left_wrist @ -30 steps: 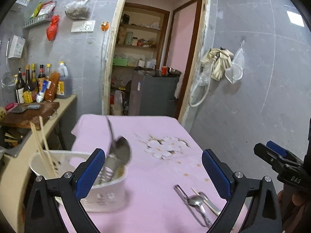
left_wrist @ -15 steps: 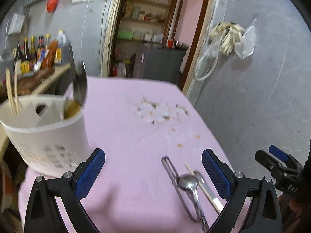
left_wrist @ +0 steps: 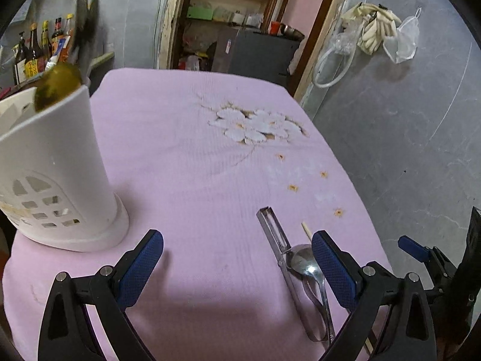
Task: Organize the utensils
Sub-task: 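Close the right tool on the last wooden chopstick while the left tool lowers over the peeler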
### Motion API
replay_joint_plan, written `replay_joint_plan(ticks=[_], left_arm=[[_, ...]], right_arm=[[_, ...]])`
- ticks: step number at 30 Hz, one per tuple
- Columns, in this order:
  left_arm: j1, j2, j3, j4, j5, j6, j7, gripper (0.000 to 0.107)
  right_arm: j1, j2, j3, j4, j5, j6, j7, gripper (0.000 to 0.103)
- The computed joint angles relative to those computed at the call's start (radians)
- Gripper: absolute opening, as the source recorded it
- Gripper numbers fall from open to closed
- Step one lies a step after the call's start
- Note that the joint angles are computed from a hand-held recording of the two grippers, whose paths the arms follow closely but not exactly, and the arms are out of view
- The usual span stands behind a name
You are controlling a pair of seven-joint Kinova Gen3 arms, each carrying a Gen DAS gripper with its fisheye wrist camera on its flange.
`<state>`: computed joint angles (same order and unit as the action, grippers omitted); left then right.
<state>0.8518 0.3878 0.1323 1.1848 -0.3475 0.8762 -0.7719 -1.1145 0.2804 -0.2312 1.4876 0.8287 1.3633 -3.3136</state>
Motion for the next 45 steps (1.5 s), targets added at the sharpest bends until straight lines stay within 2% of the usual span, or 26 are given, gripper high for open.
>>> replay_joint_plan(ticks=[3, 8, 13, 17, 20, 22, 27, 32, 34, 37, 45], left_arm=[[-0.021, 0.013, 0.010, -0.016, 0.034, 0.022, -0.022, 0.095], [-0.041, 0.021, 0.009, -0.021, 0.078, 0.034, -0.022, 0.094], [-0.050, 0.026, 0.008, -0.024, 0.097, 0.043, -0.021, 0.094], [-0.056, 0.035, 0.012, -0.037, 0.113, 0.047, -0.035, 0.094], [-0.070, 0.041, 0.023, -0.043, 0.140, 0.041, -0.062, 0.087], [-0.083, 0.049, 0.033, -0.052, 0.169, 0.039, -0.089, 0.078], [-0.120, 0.081, 0.061, -0.092, 0.257, 0.032, -0.170, 0.061], [-0.109, 0.127, 0.045, -0.168, 0.289, 0.071, -0.192, 0.047], [-0.109, 0.154, 0.048, -0.218, 0.305, 0.113, -0.212, 0.037], [-0.097, 0.187, 0.044, -0.275, 0.321, 0.159, -0.234, 0.033], [-0.027, 0.263, -0.002, -0.434, 0.259, 0.296, -0.279, 0.031]], right_arm=[[0.015, 0.000, -0.004, 0.008, -0.011, -0.050, 0.025, 0.099], [0.030, 0.018, -0.002, -0.009, -0.048, -0.095, 0.104, 0.099], [0.020, 0.035, 0.017, -0.034, -0.082, -0.052, 0.149, 0.099], [0.020, 0.027, 0.030, -0.025, -0.090, -0.020, 0.120, 0.099], [0.033, 0.018, 0.029, -0.007, -0.101, -0.010, 0.110, 0.099], [0.042, 0.006, 0.025, 0.016, -0.099, -0.030, 0.091, 0.099], [0.051, 0.007, 0.018, 0.025, -0.088, -0.038, 0.079, 0.099], [0.048, 0.003, 0.013, 0.031, -0.073, -0.038, 0.067, 0.082], [0.050, 0.001, 0.010, 0.028, -0.073, -0.040, 0.074, 0.075], [0.049, 0.001, 0.005, 0.020, -0.076, -0.045, 0.091, 0.063], [0.087, -0.044, 0.001, 0.071, -0.061, -0.133, 0.090, 0.059]])
